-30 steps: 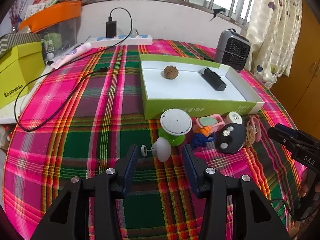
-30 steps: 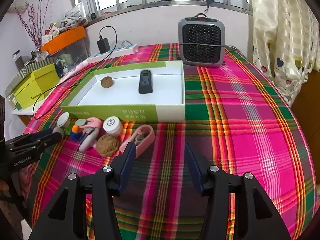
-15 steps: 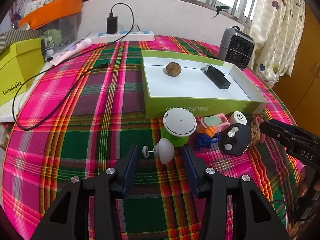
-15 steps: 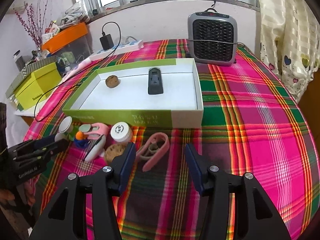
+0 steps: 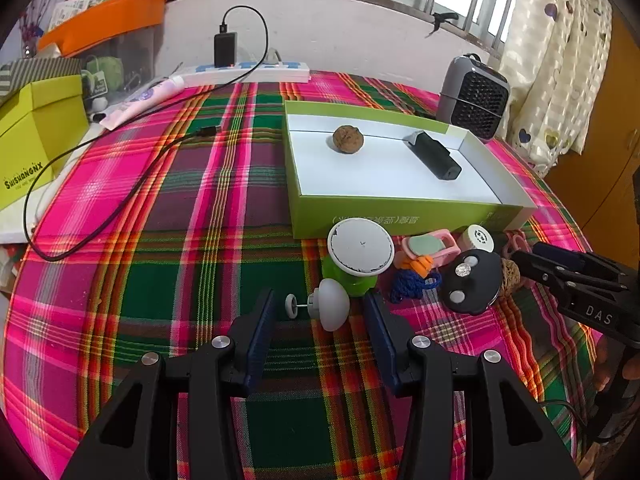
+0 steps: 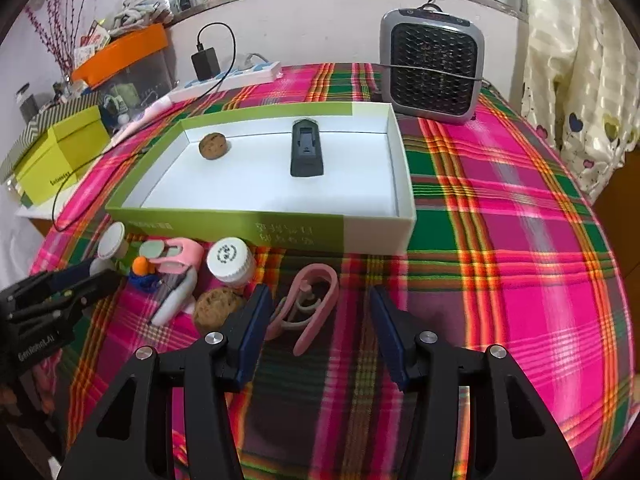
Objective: Organize objects
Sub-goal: 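Move left tool to the white knob while right tool approaches the pink clip, then close left tool on the white knob while right tool grasps the pink clip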
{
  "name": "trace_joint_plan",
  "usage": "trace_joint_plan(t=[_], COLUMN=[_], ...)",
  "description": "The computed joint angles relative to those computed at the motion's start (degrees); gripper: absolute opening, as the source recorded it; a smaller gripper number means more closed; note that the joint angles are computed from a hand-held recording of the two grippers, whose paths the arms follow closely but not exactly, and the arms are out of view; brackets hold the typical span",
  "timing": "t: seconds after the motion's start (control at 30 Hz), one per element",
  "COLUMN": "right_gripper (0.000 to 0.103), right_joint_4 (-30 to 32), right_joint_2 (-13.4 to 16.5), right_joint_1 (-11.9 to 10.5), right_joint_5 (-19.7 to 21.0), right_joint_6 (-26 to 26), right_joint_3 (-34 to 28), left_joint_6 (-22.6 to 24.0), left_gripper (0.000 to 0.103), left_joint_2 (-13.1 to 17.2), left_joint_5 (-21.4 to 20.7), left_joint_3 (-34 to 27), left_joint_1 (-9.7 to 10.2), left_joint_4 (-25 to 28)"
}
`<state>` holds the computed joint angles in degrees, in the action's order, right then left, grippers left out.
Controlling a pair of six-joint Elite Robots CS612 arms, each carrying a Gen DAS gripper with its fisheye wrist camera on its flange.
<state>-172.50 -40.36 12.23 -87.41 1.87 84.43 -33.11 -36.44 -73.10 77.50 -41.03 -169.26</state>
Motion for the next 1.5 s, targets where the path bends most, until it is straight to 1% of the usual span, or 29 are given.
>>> trace_joint_plan(t=[0.07,0.13,0.27,0.37,0.5,0.77,0.83,0.87,0.93,1.0,1.07,1.13,1.2,1.37,1.5], right_gripper=[0.052,0.052,0.052,0.052,0.052,0.052,0.049,0.045,0.043,0.042,0.037,0.035,0.030,0.025,0.025], right_joint_4=[0.1,0.2,0.6,1.4,2.1,1.2,1.1,0.9,0.8,0.7,0.6,0.5,0.4,0.2,0.3], right_joint_2=[-0.2,-0.5,-0.3,-0.1,0.3,0.4,0.5,0.5,0.5,0.5,0.4,0.4,0.4,0.4,0.4], right_joint_1=[0.1,0.1,0.1,0.2,0.4,0.3,0.4,0.4,0.4,0.4,0.4,0.4,0.4,0.4,0.5], right_joint_5=[-1.7,-2.2,-1.9,-0.7,-1.3,-1.9,-2.1,-2.3,-2.3,-2.3,-2.1,-1.9,-1.8,-1.6,-1.9], right_joint_6=[-0.3,-0.4,-0.6,-1.4,-1.6,-1.5,-1.6,-1.6,-1.6,-1.7,-1.6,-1.8,-2.2,-2.3,-2.5], right_joint_3=[0.3,0.6,0.2,-0.1,-0.6,-0.5,-0.5,-0.5,-0.4,-0.4,-0.4,-0.3,-0.2,-0.1,-0.2], left_joint_6=[0.1,0.2,0.3,0.0,-0.2,-0.2,-0.2,-0.1,-0.3,-0.6,-0.9,-1.0,-0.8,-0.8,-0.8], left_gripper=[0.044,0.044,0.044,0.044,0.044,0.044,0.044,0.043,0.042,0.037,0.036,0.033,0.030,0.030,0.030], left_joint_2=[0.0,0.0,0.0,0.0,0.0,0.0,0.1,0.1,0.0,0.0,0.0,0.0,0.0,0.0,0.0], left_joint_5=[0.1,0.2,0.9,0.7,1.1,1.3,1.5,1.6,1.7,2.0,2.2,2.1,1.8,1.7,1.7], left_joint_3=[0.0,0.0,-0.1,0.0,-0.2,-0.3,-0.4,-0.5,-0.5,-0.4,-0.3,-0.2,-0.2,-0.1,-0.1], left_joint_1=[-0.02,-0.01,-0.19,-0.14,-0.23,-0.22,-0.22,-0.23,-0.22,-0.23,-0.23,-0.23,-0.18,-0.18,-0.18], left_joint_4=[0.1,0.1,0.8,0.6,1.0,1.2,1.5,1.6,1.7,1.8,1.7,1.6,1.3,1.2,1.2])
